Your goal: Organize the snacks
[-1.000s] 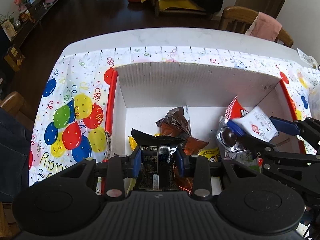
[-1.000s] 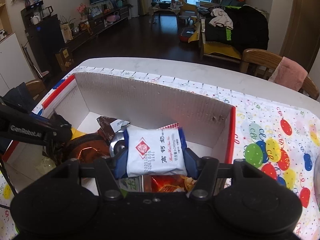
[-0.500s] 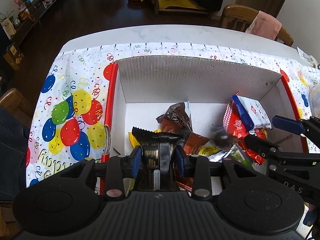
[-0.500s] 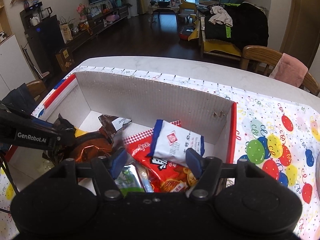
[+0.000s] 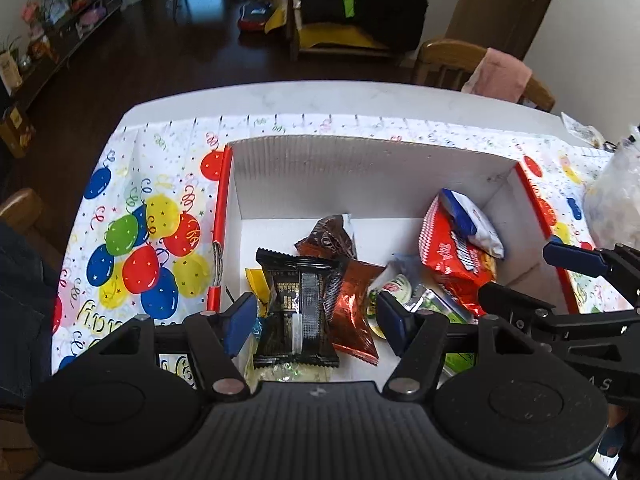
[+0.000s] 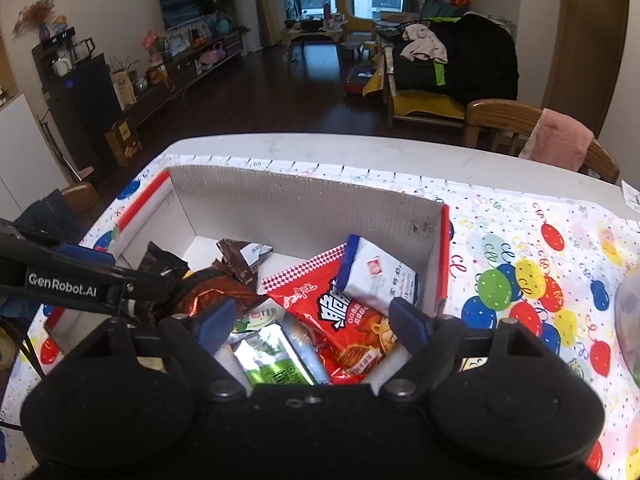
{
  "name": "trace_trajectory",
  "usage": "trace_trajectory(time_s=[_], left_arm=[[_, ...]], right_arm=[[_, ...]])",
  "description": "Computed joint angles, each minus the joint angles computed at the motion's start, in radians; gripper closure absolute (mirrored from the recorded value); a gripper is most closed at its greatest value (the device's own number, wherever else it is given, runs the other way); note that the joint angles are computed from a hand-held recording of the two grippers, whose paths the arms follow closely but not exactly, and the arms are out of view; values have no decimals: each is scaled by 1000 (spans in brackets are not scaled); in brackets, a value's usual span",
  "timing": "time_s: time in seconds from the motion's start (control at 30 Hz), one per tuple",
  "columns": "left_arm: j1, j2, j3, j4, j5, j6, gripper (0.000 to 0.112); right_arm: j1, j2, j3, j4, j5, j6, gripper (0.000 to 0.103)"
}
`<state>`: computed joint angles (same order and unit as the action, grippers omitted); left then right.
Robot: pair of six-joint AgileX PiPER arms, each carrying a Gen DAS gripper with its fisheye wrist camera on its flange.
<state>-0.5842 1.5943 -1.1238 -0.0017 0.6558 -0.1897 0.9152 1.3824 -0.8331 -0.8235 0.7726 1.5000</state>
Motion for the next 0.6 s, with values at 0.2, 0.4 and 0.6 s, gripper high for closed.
trace_trajectory(time_s=[0.2, 0.4, 0.6], left_arm=[[-7, -105, 77, 0, -29, 28, 43], [-12, -221, 158, 1, -53, 36, 43], [-23, -354, 235, -8, -56, 53, 36]], right_arm=[[108, -48, 3, -52, 106, 106, 6], [216, -97, -2, -93, 211, 195, 2], [328, -127, -19, -116, 304, 254, 0]])
